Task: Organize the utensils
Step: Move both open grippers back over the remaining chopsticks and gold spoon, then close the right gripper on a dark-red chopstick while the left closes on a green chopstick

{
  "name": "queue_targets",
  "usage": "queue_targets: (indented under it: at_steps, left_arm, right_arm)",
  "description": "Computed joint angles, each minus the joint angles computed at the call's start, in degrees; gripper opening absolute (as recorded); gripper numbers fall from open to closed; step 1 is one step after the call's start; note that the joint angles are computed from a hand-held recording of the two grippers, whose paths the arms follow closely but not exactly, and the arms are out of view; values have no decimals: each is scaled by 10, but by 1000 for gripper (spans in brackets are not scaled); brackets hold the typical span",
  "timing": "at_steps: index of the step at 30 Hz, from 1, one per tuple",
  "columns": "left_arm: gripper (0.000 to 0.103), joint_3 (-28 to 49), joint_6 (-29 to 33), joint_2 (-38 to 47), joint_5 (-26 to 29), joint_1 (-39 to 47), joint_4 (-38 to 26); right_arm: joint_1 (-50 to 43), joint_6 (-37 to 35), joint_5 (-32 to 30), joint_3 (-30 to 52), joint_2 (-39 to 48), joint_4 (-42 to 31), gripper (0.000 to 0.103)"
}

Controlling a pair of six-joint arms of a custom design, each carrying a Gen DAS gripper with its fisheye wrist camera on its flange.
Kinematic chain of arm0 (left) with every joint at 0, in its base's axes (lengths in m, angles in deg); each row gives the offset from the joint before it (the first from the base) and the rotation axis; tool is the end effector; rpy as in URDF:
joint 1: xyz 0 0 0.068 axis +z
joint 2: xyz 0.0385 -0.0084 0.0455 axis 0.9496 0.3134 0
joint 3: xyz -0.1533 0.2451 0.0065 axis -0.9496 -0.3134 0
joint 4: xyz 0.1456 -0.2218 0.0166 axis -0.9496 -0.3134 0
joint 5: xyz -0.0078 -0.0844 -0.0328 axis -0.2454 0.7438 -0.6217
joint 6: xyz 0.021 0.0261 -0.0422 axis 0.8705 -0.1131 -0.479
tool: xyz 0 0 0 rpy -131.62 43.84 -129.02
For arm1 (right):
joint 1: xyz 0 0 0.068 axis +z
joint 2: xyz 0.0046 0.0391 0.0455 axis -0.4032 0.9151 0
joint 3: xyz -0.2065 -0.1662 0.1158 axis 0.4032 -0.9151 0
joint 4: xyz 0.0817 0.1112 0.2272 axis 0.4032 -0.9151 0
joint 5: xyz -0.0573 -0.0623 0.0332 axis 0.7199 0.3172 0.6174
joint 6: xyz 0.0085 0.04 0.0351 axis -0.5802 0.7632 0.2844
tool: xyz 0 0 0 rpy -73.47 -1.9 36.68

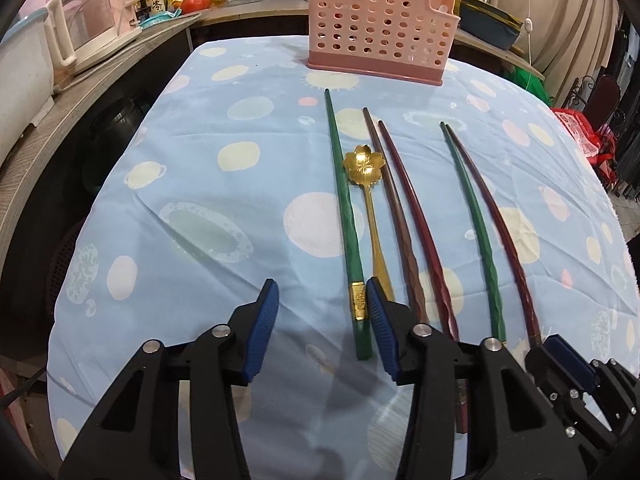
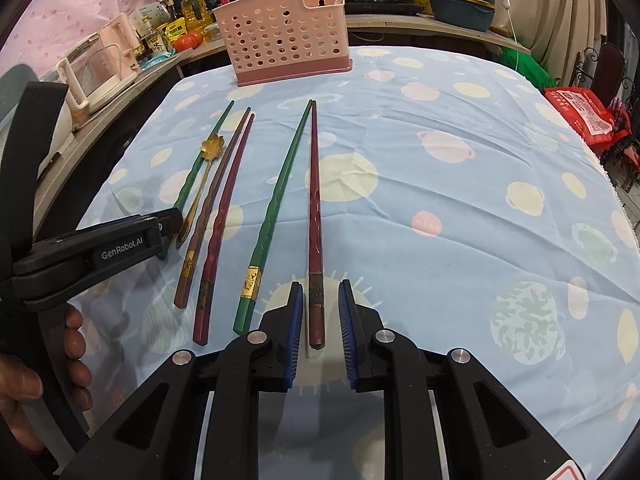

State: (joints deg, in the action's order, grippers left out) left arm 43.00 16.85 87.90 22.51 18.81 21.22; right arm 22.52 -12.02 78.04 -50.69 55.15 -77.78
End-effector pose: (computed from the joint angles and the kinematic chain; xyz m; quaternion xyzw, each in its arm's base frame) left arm 0.1565 -0.1777 0.1238 -0.1415 0.9485 0.0227 0.2825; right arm 0.1537 0.1526 0.1228 -0.1435 0.9413 0.1125 0.2840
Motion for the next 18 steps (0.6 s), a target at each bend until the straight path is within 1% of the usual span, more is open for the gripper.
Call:
queue_targets:
  at_steps: [1, 2, 3, 4, 5, 6, 7, 11, 15, 18]
  left_arm:
    - [40, 0, 1, 0, -2, -1, -1]
    - [35, -1, 2, 0, -4, -3, -1]
    - [32, -2, 1, -1, -6, -4, -2]
    - [26, -4, 1, -4, -6, -4, -3]
    - [15, -8, 3, -10, -4, -3, -1]
    - [10, -14, 5, -18, -1, -2, 2]
    - [8, -22, 8, -28, 6, 1, 7]
    - [7, -31, 0, -51, 6, -5, -2]
    - [7, -29, -14, -83, -6, -22, -37]
    - [7, -19, -22, -107, -15, -32, -75]
  right_arm:
    - [1, 1, 1, -1, -1, 0, 17]
    - [1, 0, 1, 0, -1, -1, 16]
    - [1, -1, 3, -1, -1, 0, 16]
    - [1, -1, 3, -1, -1, 1, 14]
    - [2, 0, 4, -3, 1, 4, 10]
    - [2, 0, 2, -4, 2, 5, 8]
    - [1, 0, 2, -3, 0, 4, 7]
    - [11, 5, 13, -8, -13, 1, 7]
    - [18, 7, 23, -9, -52, -21, 7]
    - [23, 9, 31, -2, -92, -47, 7]
